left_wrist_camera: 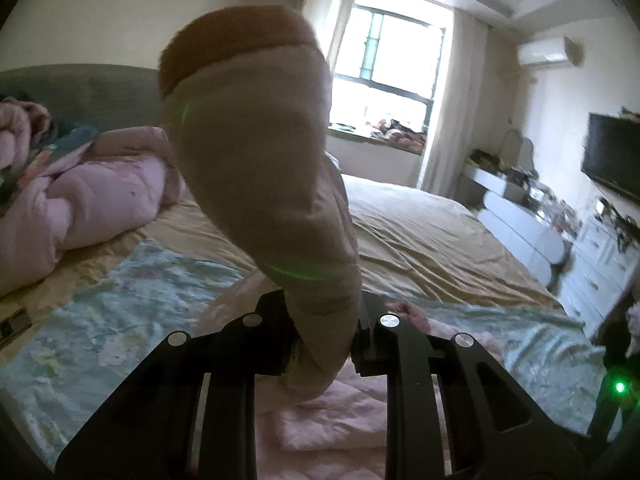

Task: Fold large clothes
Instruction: 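Fold the held sleeve across the coat body with the left tool and release, then grasp the ribbed front hem edge of the pink coat with the right tool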

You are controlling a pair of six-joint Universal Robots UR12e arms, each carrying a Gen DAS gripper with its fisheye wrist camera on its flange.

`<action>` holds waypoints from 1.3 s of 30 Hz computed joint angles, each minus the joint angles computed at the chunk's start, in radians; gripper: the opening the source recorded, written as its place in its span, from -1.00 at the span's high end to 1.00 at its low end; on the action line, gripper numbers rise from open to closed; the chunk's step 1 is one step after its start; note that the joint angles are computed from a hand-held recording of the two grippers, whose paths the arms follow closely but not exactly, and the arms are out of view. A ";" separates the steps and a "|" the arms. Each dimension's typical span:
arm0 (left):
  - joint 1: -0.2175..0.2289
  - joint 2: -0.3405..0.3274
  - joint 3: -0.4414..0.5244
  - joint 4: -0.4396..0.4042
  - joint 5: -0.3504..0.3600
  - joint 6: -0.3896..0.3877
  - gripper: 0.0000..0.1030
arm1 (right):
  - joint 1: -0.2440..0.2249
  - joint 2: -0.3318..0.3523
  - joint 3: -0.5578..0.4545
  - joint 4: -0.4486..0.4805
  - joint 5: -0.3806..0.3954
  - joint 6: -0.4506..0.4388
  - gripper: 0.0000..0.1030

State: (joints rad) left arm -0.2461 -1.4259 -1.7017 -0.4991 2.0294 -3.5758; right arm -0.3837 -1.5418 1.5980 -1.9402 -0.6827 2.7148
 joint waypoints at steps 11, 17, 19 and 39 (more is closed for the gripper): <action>-0.053 -0.067 0.001 -0.040 -0.093 0.132 0.73 | -0.049 0.023 -0.004 -0.045 0.009 0.106 -0.92; -0.085 -0.115 0.009 -0.138 -0.151 0.206 0.72 | -0.060 0.026 -0.004 -0.069 0.013 0.131 -0.92; -0.097 -0.126 0.009 -0.161 -0.156 0.223 0.72 | -0.063 0.028 -0.003 -0.076 0.012 0.139 -0.92; -0.206 -0.174 -0.023 -0.244 -0.038 0.458 -0.30 | -0.047 0.056 -0.028 0.046 0.000 0.121 -0.92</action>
State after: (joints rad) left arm -0.4521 -1.5995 -1.7246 -0.7428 1.9919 -3.1176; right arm -0.4311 -1.4860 1.5698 -1.8939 -0.6826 2.8362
